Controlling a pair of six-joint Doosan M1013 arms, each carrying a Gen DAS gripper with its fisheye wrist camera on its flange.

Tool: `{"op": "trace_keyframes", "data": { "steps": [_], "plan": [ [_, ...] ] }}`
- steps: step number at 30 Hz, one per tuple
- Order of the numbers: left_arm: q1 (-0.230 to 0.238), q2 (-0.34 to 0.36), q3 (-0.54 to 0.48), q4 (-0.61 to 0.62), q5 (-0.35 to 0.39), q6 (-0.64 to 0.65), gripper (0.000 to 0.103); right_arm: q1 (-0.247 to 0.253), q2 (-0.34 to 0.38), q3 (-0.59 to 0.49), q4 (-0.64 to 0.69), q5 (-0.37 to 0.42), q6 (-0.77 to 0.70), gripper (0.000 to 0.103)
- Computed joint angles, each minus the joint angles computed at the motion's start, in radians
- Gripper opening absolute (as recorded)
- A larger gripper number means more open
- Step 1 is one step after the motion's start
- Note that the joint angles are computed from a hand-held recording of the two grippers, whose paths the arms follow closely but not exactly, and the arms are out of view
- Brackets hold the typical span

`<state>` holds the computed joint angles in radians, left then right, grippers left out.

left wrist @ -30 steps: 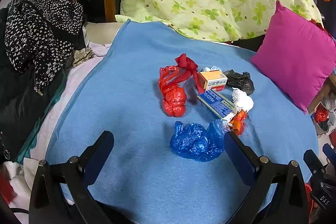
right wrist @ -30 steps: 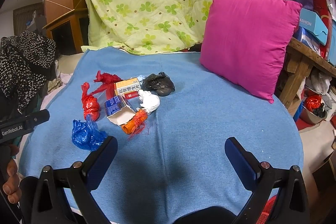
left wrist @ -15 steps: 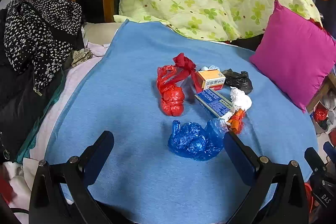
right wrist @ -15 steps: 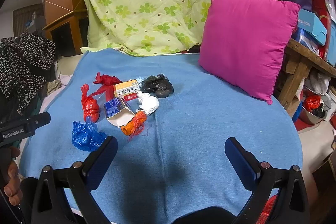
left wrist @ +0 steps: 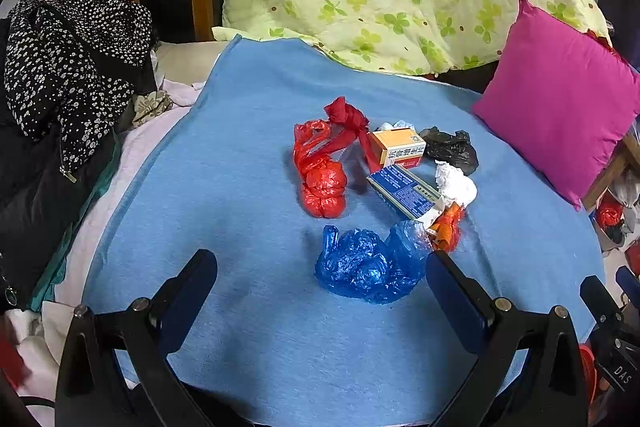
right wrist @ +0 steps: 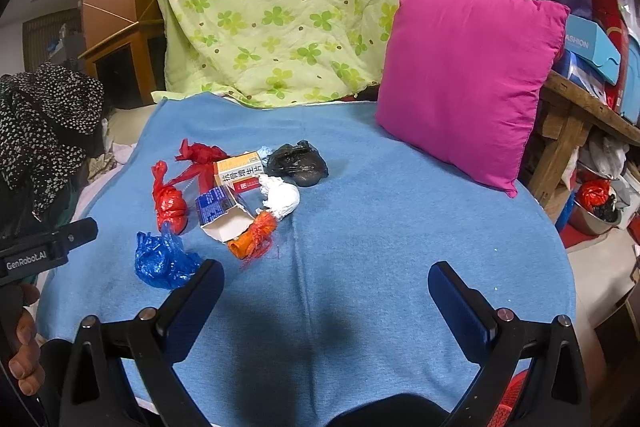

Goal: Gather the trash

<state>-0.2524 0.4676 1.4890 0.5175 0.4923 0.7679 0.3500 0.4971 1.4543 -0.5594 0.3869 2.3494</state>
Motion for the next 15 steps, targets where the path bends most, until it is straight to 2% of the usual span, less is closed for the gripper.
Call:
{"op": "trace_keyframes", "data": {
  "steps": [15],
  "plan": [
    [-0.002, 0.01, -0.01, -0.023, 0.009, 0.03, 0.103, -0.003, 0.004, 0.0, -0.001, 0.001, 0.007, 0.103]
  ]
}}
